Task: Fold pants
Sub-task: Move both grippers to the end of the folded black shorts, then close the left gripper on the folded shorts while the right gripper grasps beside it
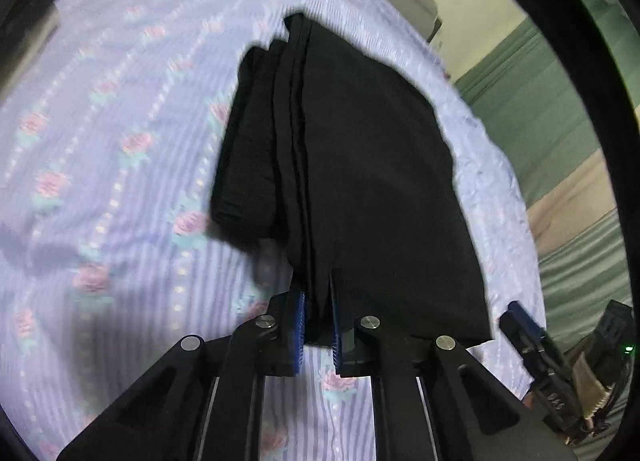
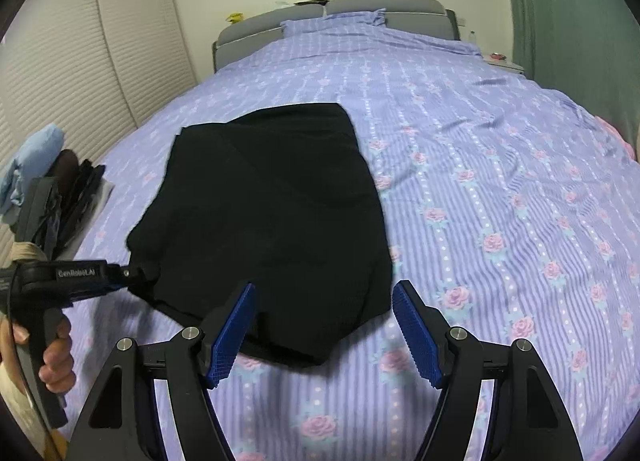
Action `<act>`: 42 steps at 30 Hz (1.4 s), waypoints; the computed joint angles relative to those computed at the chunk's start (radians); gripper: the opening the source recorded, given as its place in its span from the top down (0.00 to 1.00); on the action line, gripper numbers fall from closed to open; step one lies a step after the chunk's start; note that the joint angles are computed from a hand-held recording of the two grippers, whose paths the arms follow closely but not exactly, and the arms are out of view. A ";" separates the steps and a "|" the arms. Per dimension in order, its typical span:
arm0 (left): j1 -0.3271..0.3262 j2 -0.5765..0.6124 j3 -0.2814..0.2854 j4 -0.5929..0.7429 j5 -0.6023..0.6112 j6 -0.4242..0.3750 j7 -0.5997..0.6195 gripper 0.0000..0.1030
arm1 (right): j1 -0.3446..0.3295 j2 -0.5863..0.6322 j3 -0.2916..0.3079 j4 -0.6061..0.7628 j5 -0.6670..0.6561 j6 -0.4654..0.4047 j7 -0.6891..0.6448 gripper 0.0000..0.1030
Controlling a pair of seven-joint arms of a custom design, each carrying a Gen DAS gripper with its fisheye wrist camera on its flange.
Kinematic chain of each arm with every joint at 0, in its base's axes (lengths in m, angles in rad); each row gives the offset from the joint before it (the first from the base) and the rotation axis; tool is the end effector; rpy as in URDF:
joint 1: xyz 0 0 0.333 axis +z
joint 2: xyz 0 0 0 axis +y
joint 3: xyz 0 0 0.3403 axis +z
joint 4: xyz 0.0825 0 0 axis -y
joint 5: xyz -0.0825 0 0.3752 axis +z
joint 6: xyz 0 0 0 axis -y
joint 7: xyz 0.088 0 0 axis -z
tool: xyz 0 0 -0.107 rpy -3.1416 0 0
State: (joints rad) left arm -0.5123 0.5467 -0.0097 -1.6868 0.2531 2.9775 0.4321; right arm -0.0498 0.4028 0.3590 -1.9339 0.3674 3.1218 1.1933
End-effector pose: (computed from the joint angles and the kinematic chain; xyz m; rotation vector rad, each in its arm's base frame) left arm 0.6246 -0.3778 0.3942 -2.3568 1.5856 -1.1088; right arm 0.6542 0.1470 0.4061 -1.8632 1.4675 -0.4770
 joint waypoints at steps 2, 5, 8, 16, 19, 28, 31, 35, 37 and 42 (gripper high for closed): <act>-0.064 -0.047 0.079 -0.062 0.042 0.039 -0.068 0.88 | -0.022 -0.001 0.034 -0.011 0.003 0.012 -0.027 0.30; -0.090 -0.069 0.107 -0.083 0.085 0.008 -0.107 0.88 | -0.030 0.000 0.052 -0.019 0.000 0.017 -0.033 0.30; -0.027 -0.050 0.032 -0.066 0.070 -0.040 -0.075 0.86 | -0.028 0.005 0.053 -0.020 0.004 0.004 -0.027 0.30; -0.078 -0.078 0.092 -0.058 0.230 -0.189 -0.251 0.63 | -0.011 -0.016 0.023 -0.041 0.006 0.006 -0.014 0.30; -0.123 -0.132 0.127 -0.088 0.368 -0.255 -0.343 0.51 | -0.037 -0.026 0.045 -0.058 0.019 0.037 -0.022 0.30; -0.121 -0.158 0.092 -0.047 0.620 -0.358 -0.409 0.32 | -0.135 -0.009 0.109 -0.068 -0.033 0.129 0.052 0.30; -0.070 -0.119 0.047 0.007 0.618 -0.373 -0.344 0.29 | -0.115 0.020 0.077 -0.017 -0.062 0.114 0.104 0.30; -0.003 -0.043 -0.006 0.098 0.602 -0.344 -0.279 0.18 | -0.139 0.096 0.105 0.094 -0.109 0.057 0.137 0.30; 0.018 -0.028 -0.015 0.104 0.585 -0.300 -0.250 0.15 | -0.139 0.136 0.106 0.154 -0.107 0.000 0.139 0.30; 0.052 0.005 -0.006 0.097 0.495 -0.173 -0.221 0.15 | -0.117 0.200 0.097 0.258 -0.040 -0.100 0.114 0.30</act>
